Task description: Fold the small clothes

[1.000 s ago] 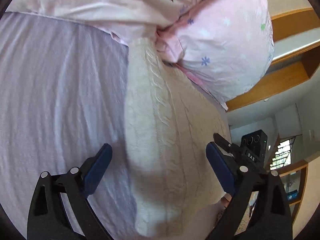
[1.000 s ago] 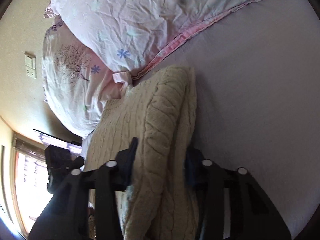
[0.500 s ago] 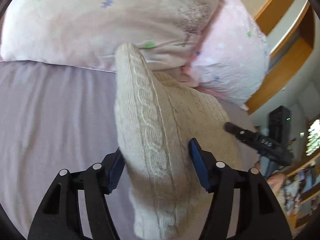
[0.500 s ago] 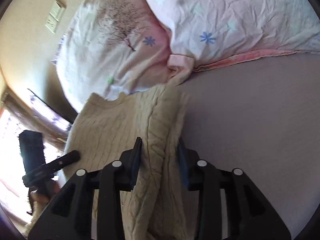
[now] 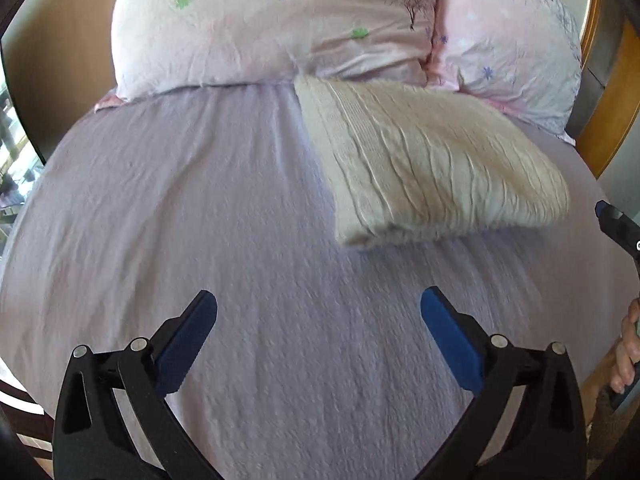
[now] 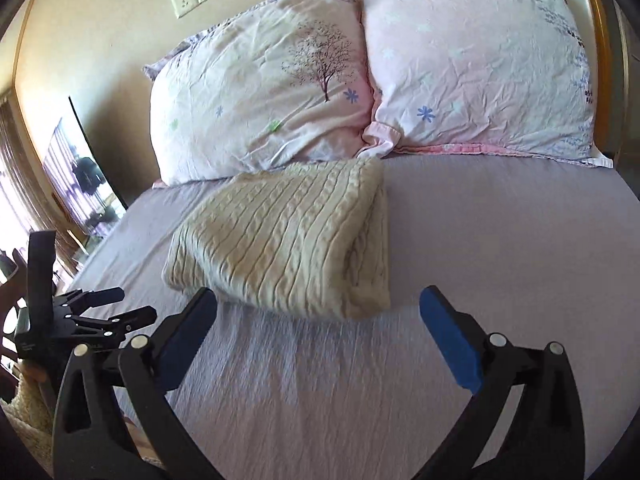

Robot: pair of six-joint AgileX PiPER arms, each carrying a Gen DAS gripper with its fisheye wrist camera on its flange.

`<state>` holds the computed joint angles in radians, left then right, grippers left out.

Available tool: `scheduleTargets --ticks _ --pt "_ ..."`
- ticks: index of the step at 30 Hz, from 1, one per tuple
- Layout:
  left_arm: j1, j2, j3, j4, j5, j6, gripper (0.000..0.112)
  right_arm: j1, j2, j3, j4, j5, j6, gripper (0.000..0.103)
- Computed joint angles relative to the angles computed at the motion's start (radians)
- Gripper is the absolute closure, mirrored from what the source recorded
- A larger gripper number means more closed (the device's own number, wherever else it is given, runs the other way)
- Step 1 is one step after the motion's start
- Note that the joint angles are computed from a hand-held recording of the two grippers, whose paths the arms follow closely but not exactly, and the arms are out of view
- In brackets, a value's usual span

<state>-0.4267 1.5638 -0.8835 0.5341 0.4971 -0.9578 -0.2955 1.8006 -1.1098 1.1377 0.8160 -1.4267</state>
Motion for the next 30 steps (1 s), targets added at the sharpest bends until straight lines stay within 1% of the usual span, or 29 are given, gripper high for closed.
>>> scheduleTargets --ticks 1,3,4,6,7,8,9,11,13,14,15,24,30 --pt "-0.012 0.023 -0.01 0.001 0.01 -0.011 0.011 0.021 -0.015 0.034 -0.01 -0.037 0.005 0.002" --pt "-0.052 0.066 -0.031 0.093 0.052 -0.113 0.011 0.082 -0.035 0.09 -0.032 -0.146 0.04 0.002" --pt "-0.065 0.081 -0.043 0.118 0.072 -0.139 0.011 0.111 -0.032 0.102 -0.045 -0.193 0.063 0.002" --pt "-0.063 0.096 -0.054 0.092 0.063 -0.115 0.011 0.168 -0.04 0.135 -0.107 -0.298 0.139 0.002" --pt "-0.059 0.104 -0.062 0.066 0.06 -0.091 0.011 0.199 -0.03 0.13 -0.159 -0.342 0.205 0.002" --pt "-0.057 0.113 -0.067 0.05 0.059 -0.083 0.011 0.225 -0.016 0.118 -0.218 -0.365 0.274 0.002" --pt "-0.072 0.119 -0.072 0.074 0.077 -0.109 0.011 0.239 -0.005 0.109 -0.261 -0.369 0.32 0.002" --pt "-0.076 0.123 -0.076 0.076 0.083 -0.112 0.011 0.263 0.004 0.109 -0.333 -0.394 0.403 0.002" --pt "-0.069 0.123 -0.08 0.057 0.084 -0.086 0.011 0.289 -0.005 0.131 -0.39 -0.453 0.465 0.002" --pt "-0.069 0.122 -0.08 0.053 0.084 -0.083 0.011 0.302 -0.01 0.137 -0.446 -0.468 0.52 0.002" --pt "-0.07 0.122 -0.081 0.052 0.086 -0.082 0.011 0.305 -0.015 0.14 -0.462 -0.474 0.54 0.002" --pt "-0.056 0.125 -0.095 0.009 0.091 -0.019 0.011 0.306 -0.022 0.145 -0.493 -0.474 0.58 0.002" --pt "-0.054 0.129 -0.102 0.002 0.096 -0.012 0.011 0.3 -0.018 0.137 -0.495 -0.465 0.576 0.002"
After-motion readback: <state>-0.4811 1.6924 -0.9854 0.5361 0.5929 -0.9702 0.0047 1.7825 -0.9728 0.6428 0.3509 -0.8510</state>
